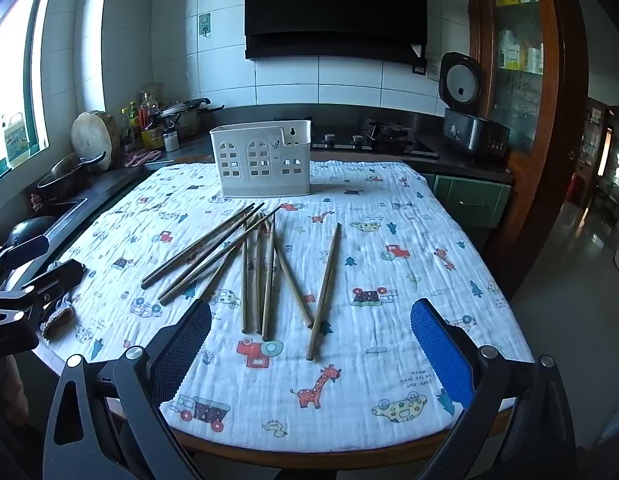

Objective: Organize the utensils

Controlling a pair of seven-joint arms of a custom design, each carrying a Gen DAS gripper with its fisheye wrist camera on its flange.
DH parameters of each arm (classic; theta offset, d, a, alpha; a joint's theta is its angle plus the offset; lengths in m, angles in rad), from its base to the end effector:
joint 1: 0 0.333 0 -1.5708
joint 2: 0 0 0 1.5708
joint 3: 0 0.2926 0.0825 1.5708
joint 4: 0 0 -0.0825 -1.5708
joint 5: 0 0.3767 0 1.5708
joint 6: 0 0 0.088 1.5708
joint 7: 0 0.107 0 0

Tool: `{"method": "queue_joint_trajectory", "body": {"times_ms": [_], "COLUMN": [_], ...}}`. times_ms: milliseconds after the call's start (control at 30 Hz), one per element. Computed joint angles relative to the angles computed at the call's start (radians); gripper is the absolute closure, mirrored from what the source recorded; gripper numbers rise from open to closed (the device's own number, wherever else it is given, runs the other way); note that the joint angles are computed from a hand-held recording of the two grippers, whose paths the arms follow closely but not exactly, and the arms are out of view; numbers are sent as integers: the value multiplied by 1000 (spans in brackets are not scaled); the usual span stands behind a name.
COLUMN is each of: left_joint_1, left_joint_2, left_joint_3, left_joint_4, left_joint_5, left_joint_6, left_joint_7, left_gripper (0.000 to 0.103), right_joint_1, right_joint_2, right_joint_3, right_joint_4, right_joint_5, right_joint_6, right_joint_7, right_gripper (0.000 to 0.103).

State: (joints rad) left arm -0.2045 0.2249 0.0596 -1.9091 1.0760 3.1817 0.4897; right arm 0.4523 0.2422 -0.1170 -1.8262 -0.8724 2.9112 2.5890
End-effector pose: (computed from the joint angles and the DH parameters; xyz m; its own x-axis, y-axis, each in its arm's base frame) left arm 0.6003 -0.1721 0.4495 -0.1729 -0.9849 0.0096 -0.5111 0.0814 -0.8557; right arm 0.5948 0.2632 0.4649 0.1031 -0.9947 0.0047 -0.5838 -0.0643 -0.8093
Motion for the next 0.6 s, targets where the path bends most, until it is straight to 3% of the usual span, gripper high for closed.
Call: {"method": "queue_joint_trajectory", "body": {"times_ms": [33, 267, 367, 600], "left_joint_1": [15, -7, -7, 3], "left_joint_2": [-1, -13, -11, -2], "left_joint_3": [-16, 14, 1, -16], "left_joint_4": [-6, -12, -7, 0], "left_joint_5": [-33, 18, 15, -2], "left_joint_6": [3, 9, 1, -9], "left_joint_7": [16, -12, -21, 12], "left_gripper": [5, 5, 5, 5], "right_joint_1": [1, -2, 18, 0], "right_joint_2": [0, 0, -14, 3], "right_joint_3": [-1, 5, -2, 9], "right_joint_4": [0, 2, -4, 9], "right_joint_5": [-1, 14, -34, -2], "right_joint_6": [-1, -6, -18, -8], "right_joint_7": [2, -3, 35, 3], "right_gripper": [6, 6, 6, 6]}}
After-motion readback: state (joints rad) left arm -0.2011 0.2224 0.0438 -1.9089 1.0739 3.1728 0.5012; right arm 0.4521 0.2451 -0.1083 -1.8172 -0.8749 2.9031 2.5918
